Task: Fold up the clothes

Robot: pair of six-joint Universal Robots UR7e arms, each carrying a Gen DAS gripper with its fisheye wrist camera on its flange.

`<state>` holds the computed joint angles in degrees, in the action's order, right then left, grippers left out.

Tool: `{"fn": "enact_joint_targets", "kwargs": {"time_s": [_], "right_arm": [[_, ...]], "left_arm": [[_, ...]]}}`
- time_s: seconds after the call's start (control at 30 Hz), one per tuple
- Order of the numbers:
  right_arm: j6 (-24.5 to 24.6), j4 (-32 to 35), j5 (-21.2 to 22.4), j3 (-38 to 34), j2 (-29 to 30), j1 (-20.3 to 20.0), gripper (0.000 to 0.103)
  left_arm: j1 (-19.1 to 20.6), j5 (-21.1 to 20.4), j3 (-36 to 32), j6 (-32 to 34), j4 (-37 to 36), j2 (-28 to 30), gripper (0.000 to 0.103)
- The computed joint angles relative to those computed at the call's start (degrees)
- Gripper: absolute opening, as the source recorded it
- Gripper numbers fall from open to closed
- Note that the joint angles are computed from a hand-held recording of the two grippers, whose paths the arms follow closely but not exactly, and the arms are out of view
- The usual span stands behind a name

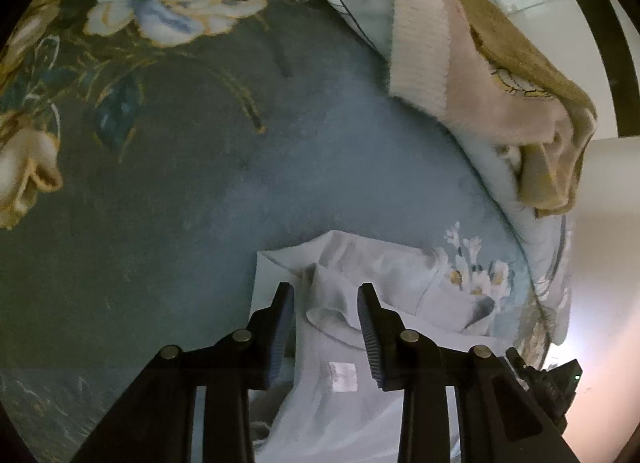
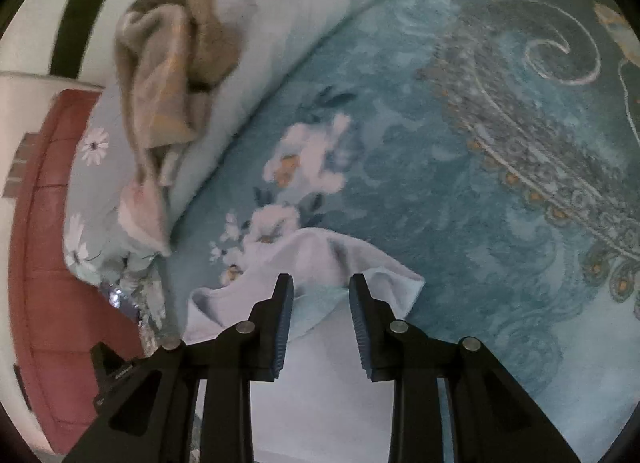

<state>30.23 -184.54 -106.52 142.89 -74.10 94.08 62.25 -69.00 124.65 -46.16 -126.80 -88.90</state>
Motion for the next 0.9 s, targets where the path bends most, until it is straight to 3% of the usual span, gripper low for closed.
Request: {"fn": "enact_joint_targets", "kwargs": {"time_s": [0.2,0.23,0.27,0.5,0.63,0.77,0.83,0.9], "right_arm": [[1.1,0.1,2.3,0.2,-0.2,-2.2,0.027],[0.9,0.0,2.9,0.1,-0.2,-2.5,0.01],[0.6,-0.2,3.8,0.1,-0.2,-2.8,0.005],[0.1,-2.2,7.1,-0.8,-1.2,-2.9,0.004],[3.5,-1.2,7.6,-2.3,0.1,-4.5,0.008],[5.2,-2.2,8.6,-2.8,2.4,-6.5,0.013],[4.7,-5.1,8.9,-2.4,3.2,-6.9,0.026],[3.5,-8.6,9.8,-2.0,3.6,-7.2,0.029]], "left_arm": [[-0.4,0.9,-2.4,0.7,2.5,3.0,0.006],[-0.6,0.9,-2.6,0.9,2.2,3.1,0.006],[-0.6,0.5,-2.6,1.2,1.7,3.1,0.005],[0.5,-3.4,-3.6,0.9,-4.5,3.0,0.005],[2.4,-4.9,-5.1,-1.6,-5.2,5.0,0.005],[4.9,-8.0,-3.1,-4.0,-11.7,5.7,0.008],[5.7,-10.1,-1.3,-4.3,-17.9,5.7,0.021],[6.1,-11.6,0.1,-4.6,-23.3,5.4,0.04]]}}
